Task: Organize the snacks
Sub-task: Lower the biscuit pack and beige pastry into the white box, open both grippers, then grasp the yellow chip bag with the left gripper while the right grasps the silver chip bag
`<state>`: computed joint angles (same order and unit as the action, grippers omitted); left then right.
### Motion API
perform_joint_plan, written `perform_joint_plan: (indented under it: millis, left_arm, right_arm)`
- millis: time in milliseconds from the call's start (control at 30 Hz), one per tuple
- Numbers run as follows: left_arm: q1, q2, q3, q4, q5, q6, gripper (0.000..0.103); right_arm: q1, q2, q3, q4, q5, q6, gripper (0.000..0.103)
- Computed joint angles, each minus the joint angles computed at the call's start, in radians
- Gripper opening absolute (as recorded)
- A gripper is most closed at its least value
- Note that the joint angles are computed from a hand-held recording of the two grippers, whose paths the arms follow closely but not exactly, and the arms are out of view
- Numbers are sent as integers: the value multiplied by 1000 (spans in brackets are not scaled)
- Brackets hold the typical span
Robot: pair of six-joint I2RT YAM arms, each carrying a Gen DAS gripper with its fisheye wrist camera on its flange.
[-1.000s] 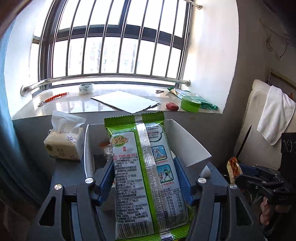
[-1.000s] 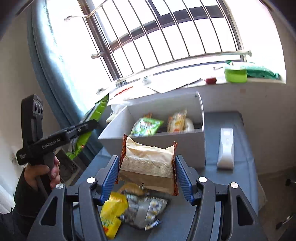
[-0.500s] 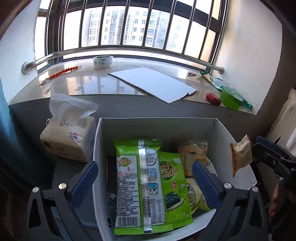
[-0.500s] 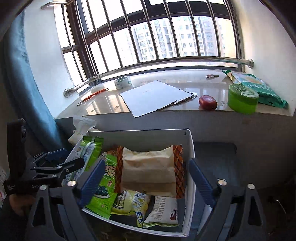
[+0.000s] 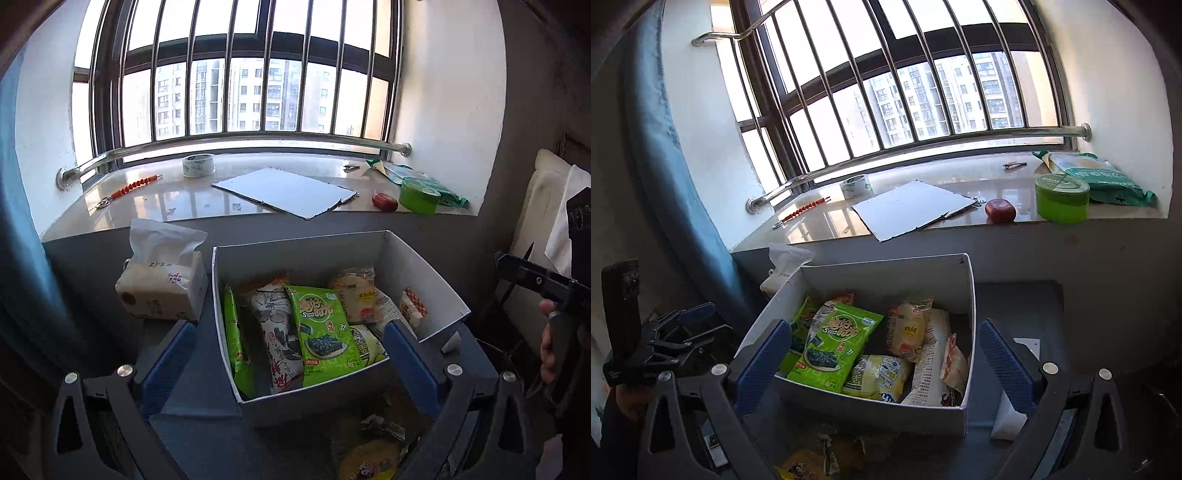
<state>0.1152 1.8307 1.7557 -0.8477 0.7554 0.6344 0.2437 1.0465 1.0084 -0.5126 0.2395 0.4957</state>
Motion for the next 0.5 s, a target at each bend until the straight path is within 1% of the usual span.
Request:
perform_joint_plan:
  millis: [100, 167, 200, 233, 267, 367, 433, 500]
  left_arm:
    - [72, -108, -123, -6, 78, 66, 103]
    - [123, -171, -202, -37, 132, 138, 103]
    - [146, -201, -249, -39, 156, 176, 103]
    - [170, -239, -310, -19, 174, 198, 103]
    - [193, -273, -368, -3, 183, 220, 103]
    - [276, -320, -481, -67, 227, 339, 103]
    - [328, -325, -536, -147, 243, 438, 103]
    - [365, -344, -603, -174, 226, 493, 103]
  right_arm:
    - [136, -121, -55, -49, 98, 44, 103]
    - [264, -188, -94, -84, 209, 104, 103]
    - [330, -217, -118, -93, 260, 136, 103]
    - [399, -236, -137, -114, 311, 179, 103]
    - [471, -252, -158, -140, 369, 239, 103]
    - [694, -278, -232, -217, 525, 464, 103]
    - [815, -247, -267, -271, 587, 639, 103]
    - [910, -213, -315, -290, 615, 810, 103]
